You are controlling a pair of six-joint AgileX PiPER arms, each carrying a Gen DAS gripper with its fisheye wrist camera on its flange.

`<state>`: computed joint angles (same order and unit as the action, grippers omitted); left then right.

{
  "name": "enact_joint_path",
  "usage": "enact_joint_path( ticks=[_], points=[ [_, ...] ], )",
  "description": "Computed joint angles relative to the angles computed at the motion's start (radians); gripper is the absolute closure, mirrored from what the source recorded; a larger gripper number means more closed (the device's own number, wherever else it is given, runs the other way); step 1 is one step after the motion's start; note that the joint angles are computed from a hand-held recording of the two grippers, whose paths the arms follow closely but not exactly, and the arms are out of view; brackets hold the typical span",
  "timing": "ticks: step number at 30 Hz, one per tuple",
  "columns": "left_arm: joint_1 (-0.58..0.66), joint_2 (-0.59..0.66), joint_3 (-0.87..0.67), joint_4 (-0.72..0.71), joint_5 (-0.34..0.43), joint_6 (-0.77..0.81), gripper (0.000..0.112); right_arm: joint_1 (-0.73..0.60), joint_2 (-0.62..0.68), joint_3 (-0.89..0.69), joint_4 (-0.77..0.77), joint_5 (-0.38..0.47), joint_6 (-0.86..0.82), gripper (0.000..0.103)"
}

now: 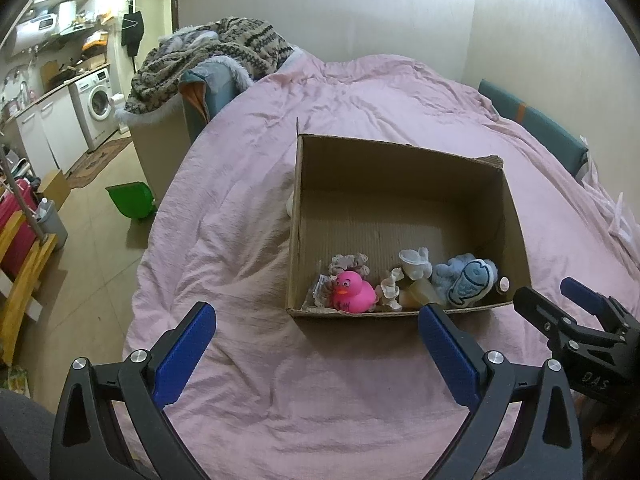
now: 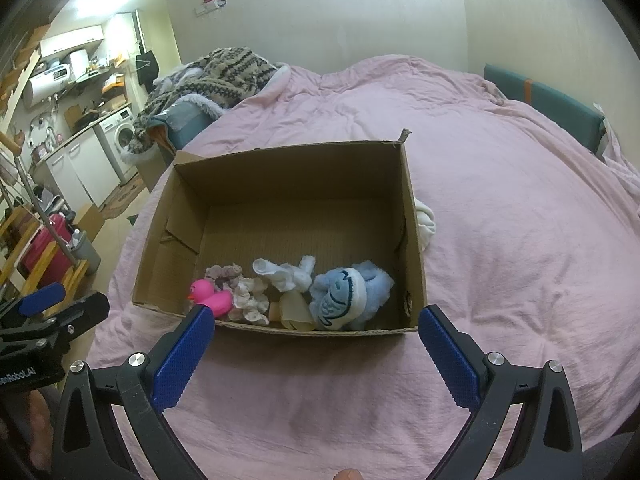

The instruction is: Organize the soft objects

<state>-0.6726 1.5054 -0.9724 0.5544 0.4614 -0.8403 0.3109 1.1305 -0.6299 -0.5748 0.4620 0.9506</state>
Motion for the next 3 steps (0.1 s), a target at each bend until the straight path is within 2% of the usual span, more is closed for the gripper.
enact_joint_path(
  ticks=[3],
  points=[
    [0.001,0.005,-0.002,-0.01,0.002,0.003,0.011,-0.005,0.003,0.002,0.004,-0.007,-0.005,0.0]
  ],
)
